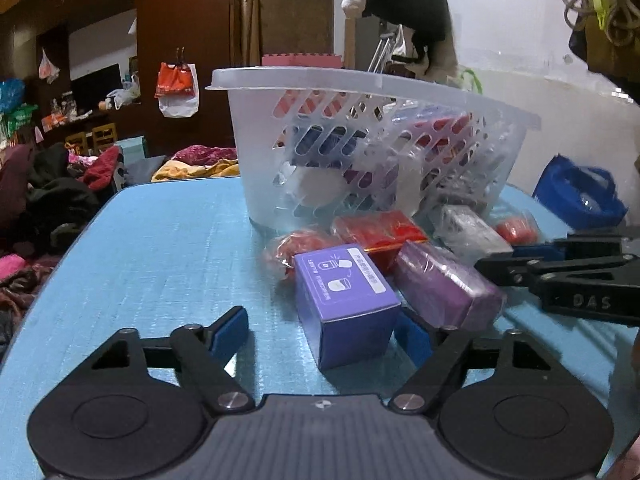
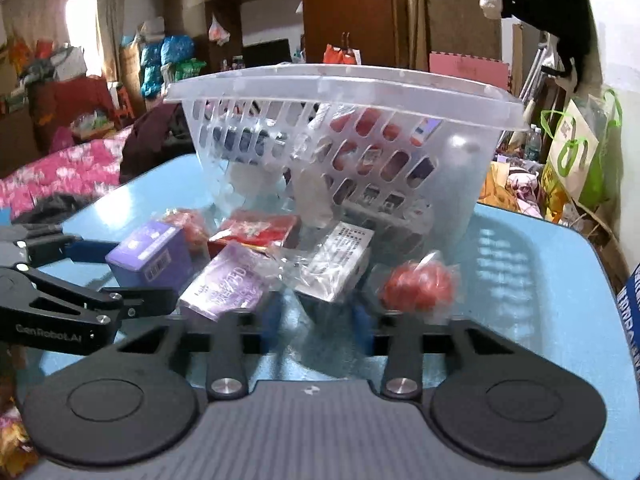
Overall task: Organize objects
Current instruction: 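Grasp a purple cube box with left gripper while right grasps a white box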
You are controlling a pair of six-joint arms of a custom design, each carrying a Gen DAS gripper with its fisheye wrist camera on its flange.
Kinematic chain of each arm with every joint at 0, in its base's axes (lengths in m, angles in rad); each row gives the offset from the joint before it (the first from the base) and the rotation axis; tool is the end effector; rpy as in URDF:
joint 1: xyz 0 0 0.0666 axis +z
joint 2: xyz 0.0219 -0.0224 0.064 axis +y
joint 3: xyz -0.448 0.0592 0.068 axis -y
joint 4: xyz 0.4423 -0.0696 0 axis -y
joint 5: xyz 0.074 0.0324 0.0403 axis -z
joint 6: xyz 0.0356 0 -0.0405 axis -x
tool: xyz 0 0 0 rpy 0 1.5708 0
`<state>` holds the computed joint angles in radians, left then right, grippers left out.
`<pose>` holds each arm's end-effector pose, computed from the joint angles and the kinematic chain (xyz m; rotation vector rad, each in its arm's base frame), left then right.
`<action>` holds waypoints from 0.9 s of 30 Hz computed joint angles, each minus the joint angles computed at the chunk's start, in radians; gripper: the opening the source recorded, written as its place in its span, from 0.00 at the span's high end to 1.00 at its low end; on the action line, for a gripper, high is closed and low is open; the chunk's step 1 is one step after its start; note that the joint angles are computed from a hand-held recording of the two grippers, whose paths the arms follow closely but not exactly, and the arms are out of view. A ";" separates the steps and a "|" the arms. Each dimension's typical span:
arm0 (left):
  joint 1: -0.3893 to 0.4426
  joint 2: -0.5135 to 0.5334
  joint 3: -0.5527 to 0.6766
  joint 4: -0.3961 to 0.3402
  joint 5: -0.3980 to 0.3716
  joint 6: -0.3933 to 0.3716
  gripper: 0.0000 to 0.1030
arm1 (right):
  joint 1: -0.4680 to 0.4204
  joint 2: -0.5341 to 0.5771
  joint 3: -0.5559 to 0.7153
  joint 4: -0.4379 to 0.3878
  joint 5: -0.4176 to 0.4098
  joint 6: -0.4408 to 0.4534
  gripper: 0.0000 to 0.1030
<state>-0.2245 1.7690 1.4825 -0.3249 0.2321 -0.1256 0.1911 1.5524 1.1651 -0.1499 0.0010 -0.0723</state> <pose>0.6707 -0.1620 0.3689 0.5089 2.1198 -0.3093 0.5747 0.1107 0.3565 -0.1248 2.1082 0.1566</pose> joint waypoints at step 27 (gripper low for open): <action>0.001 -0.005 -0.018 0.037 0.035 -0.026 0.52 | 0.033 0.027 0.041 -0.052 0.080 0.048 0.58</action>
